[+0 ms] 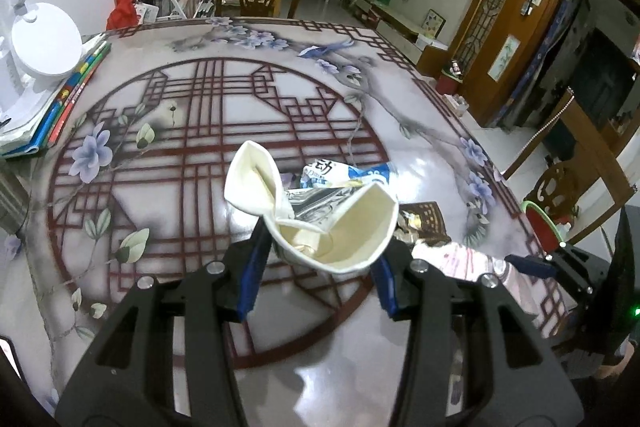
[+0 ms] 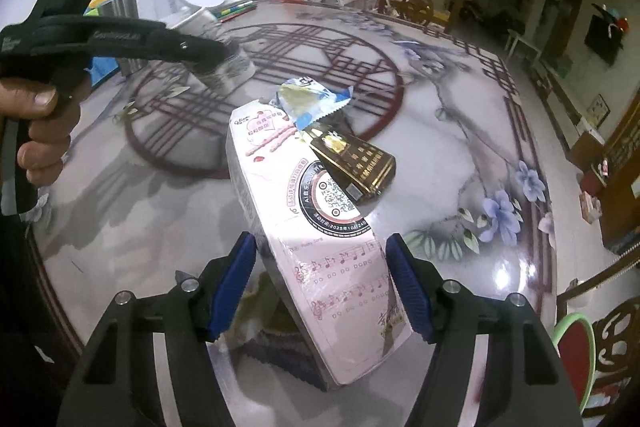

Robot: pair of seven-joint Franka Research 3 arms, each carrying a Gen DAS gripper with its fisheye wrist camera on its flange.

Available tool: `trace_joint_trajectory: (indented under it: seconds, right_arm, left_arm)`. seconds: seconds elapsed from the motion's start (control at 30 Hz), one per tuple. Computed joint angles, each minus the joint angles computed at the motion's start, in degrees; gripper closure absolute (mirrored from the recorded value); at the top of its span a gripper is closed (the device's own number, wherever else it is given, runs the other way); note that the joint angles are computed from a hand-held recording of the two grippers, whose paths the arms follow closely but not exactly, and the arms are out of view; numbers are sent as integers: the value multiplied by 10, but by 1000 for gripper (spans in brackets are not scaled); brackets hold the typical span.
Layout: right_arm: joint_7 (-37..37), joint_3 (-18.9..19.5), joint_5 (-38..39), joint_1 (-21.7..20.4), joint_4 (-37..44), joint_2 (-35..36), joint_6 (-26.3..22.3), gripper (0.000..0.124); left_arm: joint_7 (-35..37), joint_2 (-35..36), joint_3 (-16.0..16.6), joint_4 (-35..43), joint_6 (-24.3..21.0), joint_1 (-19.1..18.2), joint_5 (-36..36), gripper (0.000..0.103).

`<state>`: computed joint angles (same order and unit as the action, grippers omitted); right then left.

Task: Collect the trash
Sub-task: 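Carry the cup and pink package over the red bin and open both tools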

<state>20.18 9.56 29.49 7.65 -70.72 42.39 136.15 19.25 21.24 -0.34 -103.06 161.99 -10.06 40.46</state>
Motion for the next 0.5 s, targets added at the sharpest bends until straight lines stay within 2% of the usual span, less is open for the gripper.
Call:
trace_joint_trajectory:
  seconds: [0.4, 0.5]
  right_arm:
    - [15, 6, 47, -29, -2, -17, -23, 59]
    - [17, 7, 61, -35, -5, -23, -17, 59]
  left_arm:
    - [4, -19, -14, -23, 7, -8, 5, 58]
    - [9, -20, -17, -24, 6, -12, 3, 58]
